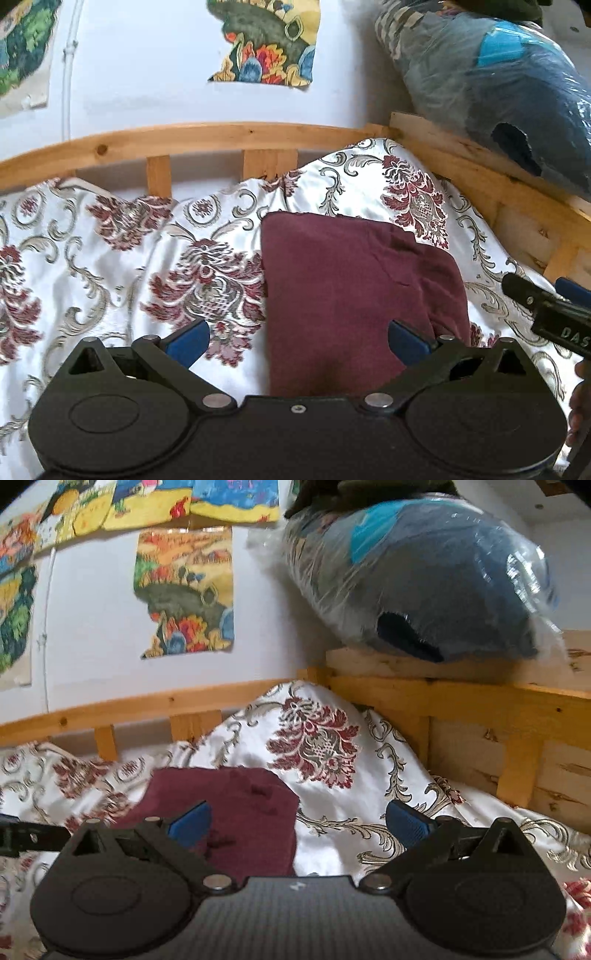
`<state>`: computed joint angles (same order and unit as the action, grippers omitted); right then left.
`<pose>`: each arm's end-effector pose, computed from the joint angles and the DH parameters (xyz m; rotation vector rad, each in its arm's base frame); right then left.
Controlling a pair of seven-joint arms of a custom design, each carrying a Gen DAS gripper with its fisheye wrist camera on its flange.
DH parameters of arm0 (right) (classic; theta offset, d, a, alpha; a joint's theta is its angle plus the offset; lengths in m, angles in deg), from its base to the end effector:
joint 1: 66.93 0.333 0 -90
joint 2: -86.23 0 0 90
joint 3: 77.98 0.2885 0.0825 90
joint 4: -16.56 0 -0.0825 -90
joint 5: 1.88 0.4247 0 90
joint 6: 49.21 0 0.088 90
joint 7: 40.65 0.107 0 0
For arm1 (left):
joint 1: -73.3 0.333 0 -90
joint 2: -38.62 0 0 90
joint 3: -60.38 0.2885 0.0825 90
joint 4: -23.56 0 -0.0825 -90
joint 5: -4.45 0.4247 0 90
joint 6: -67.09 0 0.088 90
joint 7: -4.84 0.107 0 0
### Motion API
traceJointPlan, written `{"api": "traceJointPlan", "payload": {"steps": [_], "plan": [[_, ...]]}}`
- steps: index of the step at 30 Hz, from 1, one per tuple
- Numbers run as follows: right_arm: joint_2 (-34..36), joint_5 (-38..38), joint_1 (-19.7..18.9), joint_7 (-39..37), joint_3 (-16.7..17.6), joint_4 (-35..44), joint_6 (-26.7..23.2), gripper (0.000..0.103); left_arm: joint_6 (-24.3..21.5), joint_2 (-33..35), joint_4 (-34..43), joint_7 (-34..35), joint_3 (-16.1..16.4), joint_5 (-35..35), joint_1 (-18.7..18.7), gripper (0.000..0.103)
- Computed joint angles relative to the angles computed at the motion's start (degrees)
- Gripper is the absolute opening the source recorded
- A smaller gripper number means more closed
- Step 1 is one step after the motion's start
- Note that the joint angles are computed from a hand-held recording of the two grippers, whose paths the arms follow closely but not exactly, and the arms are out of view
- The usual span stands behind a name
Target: Fold small clothes
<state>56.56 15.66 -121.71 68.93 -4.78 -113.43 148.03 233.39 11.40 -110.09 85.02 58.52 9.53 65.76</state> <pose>0.5229 0.2215 0.5334 -1.2905 1.3310 -0.9893 0.5008 -0.0906 0.6082 -1.5517 1.6672 -1.0099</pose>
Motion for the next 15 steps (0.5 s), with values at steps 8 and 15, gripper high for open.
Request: {"api": "traceJointPlan", "payload": {"steps": [8, 15], "plan": [[-3.8, 6.0, 17.2, -2.7, -11.7, -8.3, 0.4, 0.103, -0.9, -8.4, -6.1, -4.6, -0.7, 1.5, 1.8, 0.102], [-13.7, 10.6, 22.7, -1.3, -13.0, -13.6, -1.8, 0.103, -4.7, -15.7, -11.0, -7.7, -0.5, 2.6, 2.3, 0.102]]}}
